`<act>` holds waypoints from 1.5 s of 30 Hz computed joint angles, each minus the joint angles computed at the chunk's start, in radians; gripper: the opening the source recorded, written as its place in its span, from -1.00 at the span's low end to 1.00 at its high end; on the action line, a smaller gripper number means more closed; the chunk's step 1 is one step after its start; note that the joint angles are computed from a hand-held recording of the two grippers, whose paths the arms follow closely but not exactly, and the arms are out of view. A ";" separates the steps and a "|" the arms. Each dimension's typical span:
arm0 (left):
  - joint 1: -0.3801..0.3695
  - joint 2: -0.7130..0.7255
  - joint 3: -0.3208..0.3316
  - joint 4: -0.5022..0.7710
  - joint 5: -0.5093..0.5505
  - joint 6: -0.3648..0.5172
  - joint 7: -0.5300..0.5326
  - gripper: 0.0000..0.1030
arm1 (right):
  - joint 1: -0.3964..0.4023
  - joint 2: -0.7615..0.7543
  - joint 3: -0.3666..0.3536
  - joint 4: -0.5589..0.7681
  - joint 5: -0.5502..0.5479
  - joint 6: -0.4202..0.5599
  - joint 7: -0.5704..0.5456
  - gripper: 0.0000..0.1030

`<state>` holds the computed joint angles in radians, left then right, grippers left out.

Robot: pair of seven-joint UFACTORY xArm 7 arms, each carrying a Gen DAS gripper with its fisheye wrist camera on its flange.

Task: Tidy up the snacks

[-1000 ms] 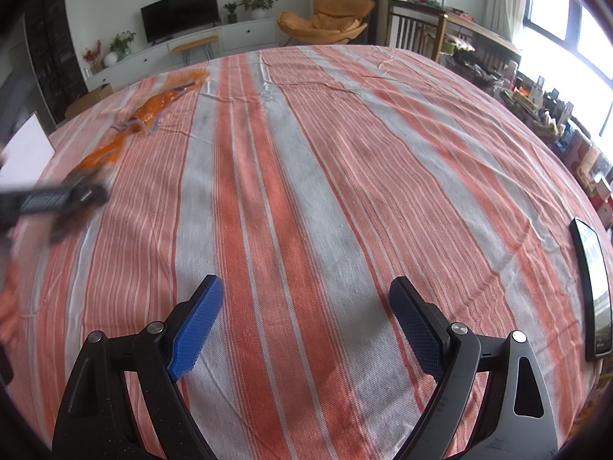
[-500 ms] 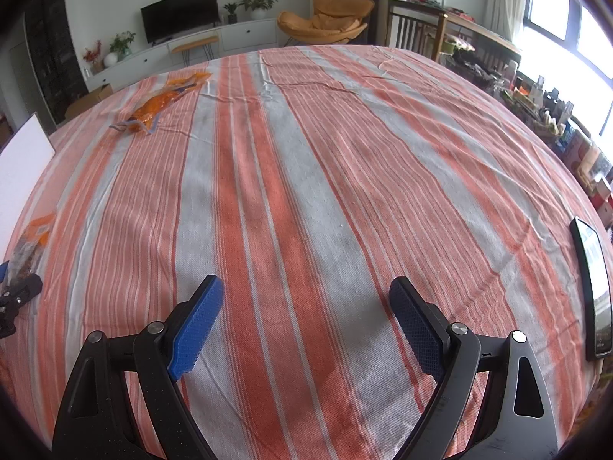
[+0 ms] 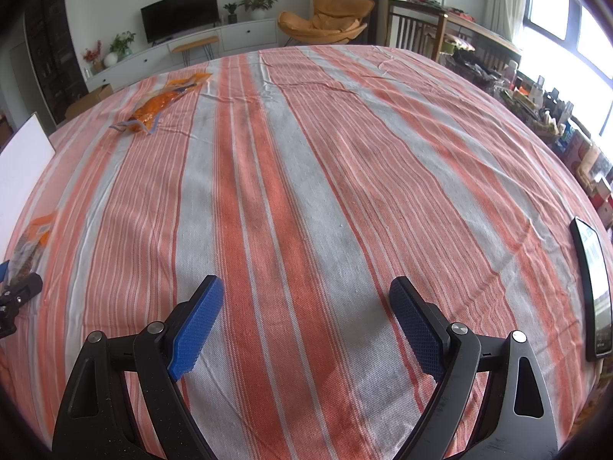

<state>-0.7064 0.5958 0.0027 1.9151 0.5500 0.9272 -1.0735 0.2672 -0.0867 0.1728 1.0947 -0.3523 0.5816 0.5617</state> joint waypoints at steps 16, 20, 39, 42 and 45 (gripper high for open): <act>0.000 0.000 0.001 0.000 0.000 0.000 0.000 1.00 | 0.000 0.001 0.000 0.001 -0.001 0.000 0.001 0.77; 0.000 0.000 0.001 0.000 0.000 0.000 0.000 1.00 | 0.000 0.000 0.000 0.000 0.000 -0.001 0.000 0.77; -0.001 0.000 0.001 0.000 0.000 0.000 0.000 1.00 | 0.001 0.001 -0.001 0.002 0.003 0.002 -0.005 0.76; -0.001 0.000 0.001 0.000 0.000 0.000 0.000 1.00 | 0.011 0.045 -0.006 0.082 0.073 0.067 -0.058 0.75; 0.000 -0.001 0.001 -0.001 0.000 0.000 0.000 1.00 | 0.024 0.135 -0.009 0.218 0.118 0.067 -0.102 0.74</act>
